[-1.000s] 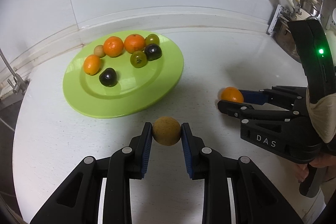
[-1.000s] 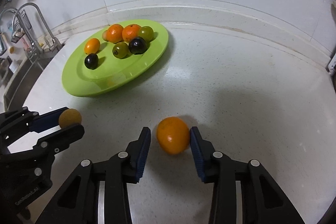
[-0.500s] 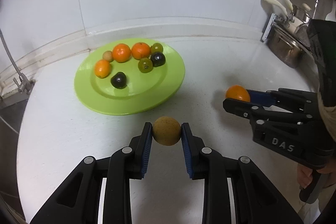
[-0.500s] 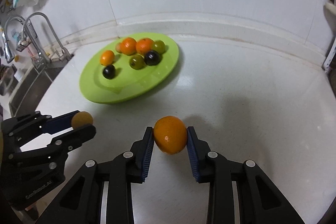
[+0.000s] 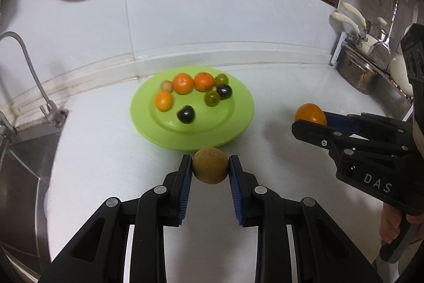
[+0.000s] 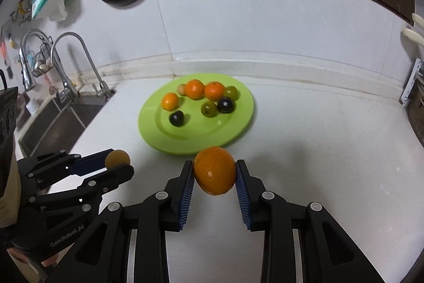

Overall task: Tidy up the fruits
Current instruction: 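Carry the brown fruit and tangerine over the green plate with both tools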

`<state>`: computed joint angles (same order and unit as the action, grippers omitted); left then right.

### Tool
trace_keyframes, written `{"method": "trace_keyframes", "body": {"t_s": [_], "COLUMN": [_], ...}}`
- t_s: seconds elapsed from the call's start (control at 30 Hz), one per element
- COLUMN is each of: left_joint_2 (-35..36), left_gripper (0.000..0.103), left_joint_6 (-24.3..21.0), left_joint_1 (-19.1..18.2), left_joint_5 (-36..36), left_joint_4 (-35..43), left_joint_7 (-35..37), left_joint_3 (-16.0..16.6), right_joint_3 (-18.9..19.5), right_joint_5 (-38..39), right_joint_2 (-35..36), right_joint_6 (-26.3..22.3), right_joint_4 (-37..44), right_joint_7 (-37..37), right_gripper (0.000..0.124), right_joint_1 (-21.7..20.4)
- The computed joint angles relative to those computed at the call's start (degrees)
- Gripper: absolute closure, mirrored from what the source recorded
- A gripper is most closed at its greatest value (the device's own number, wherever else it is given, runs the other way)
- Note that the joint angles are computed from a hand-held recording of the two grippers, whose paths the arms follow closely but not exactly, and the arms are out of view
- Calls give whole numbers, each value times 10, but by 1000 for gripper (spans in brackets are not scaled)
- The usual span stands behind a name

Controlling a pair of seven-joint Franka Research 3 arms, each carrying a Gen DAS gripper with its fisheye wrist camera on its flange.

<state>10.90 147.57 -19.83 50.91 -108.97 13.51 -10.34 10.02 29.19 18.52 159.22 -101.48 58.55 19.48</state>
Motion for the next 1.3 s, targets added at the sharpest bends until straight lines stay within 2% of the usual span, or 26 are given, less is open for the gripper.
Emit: {"method": "trace_keyframes", "body": {"t_s": [0.37,0.6,0.97,1.3], "left_joint_2": [-44,-46,3,74], "left_gripper": [75,75,75,75], "left_joint_6": [29,42,68,86], "left_joint_1": [30,45,52,54], "left_joint_5": [25,32,15,-28], "left_joint_4": [-42,-42,11,86], "left_joint_7": [26,37,59,139], "left_joint_3": [0,1,19,39], "right_joint_3": [-18,-18,-23,-31], "right_joint_5": [-64,-96,-126,-144], "right_joint_2": [-8,1,58,142], "right_joint_6": [48,57,14,-56], "right_joint_4": [-10,4,94,215], "right_joint_7": [100,131,143,158], "right_gripper": [92,92,92,92], "right_joint_1": [47,54,52,52]}}
